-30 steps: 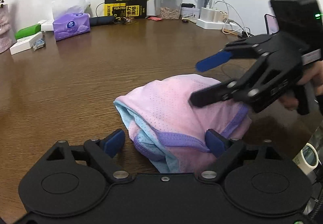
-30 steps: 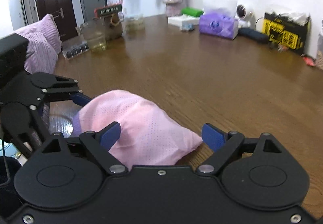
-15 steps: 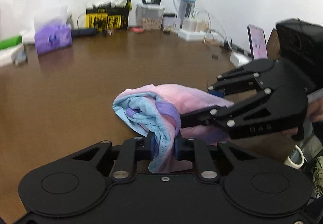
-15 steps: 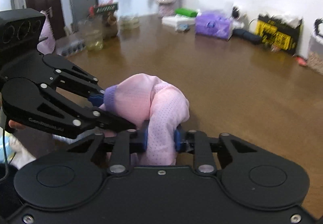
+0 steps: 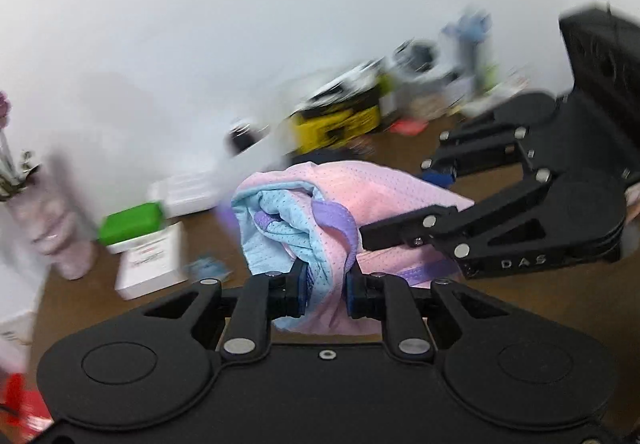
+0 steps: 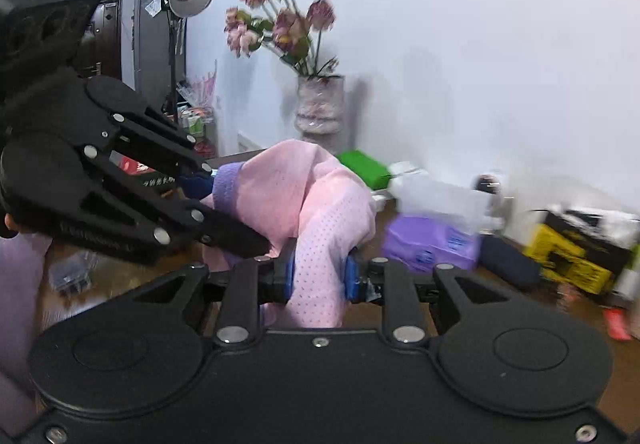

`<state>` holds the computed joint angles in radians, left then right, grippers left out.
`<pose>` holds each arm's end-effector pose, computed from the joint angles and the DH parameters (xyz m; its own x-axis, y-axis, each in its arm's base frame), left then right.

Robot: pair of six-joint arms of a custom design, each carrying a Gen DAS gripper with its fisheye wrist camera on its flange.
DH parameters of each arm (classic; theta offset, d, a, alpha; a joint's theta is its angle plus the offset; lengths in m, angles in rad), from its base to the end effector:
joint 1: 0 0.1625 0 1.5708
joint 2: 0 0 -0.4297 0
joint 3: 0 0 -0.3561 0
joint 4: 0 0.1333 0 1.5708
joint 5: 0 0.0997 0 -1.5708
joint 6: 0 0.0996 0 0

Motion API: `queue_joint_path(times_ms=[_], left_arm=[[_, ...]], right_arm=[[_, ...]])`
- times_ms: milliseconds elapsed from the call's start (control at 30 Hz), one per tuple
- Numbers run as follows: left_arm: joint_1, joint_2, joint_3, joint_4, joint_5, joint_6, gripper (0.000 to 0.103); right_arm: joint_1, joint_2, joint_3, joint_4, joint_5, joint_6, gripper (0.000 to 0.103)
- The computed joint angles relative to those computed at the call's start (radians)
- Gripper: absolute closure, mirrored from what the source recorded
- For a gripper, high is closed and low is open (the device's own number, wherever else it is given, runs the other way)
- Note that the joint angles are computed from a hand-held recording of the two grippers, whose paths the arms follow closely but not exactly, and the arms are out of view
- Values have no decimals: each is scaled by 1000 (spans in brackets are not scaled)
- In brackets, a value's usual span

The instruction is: Fold clothes

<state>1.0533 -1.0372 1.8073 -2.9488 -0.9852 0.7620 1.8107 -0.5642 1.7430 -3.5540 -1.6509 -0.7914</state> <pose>-0.1348 -0.6176 0.2734 -0.3566 0.5923 -0.7225 0.9016 0.4209 -0.1000 0.2738 -0.5917 0.0662 -0.5729 -0.6063 0.5515 -0.8143 0.3449 -0.4669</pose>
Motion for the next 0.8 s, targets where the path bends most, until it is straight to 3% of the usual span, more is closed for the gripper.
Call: queue_joint_path(times_ms=[67,200,300,367,500,567,667,800], left_arm=[[45,52,-90,93,64,-58,76],[68,129,-149,187,266,-70,58],[62,120,-137,190,284,-79,45],[40,95,-101,135,287,-48,38],[-21,45,-39,32,223,-50,26],[-63,35,13,-98,166,-71,0],[-116,58,99,-284,84,-183,0],[-207,126,199,-468,86,-239,0]], right_arm=[[7,89,-144,101,-22,25,74],[3,232,-342,303,-131,91,57],[-12,258,-375,388,-148,117,40],[-13,239,-344,356,-139,117,30],[-7,147,-222,229,-114,87,24],[-3,70,-115,99,-107,70,16],[-20,-46,44,-75,-107,71,12],[-79,-170,268,-308,-157,56,11]])
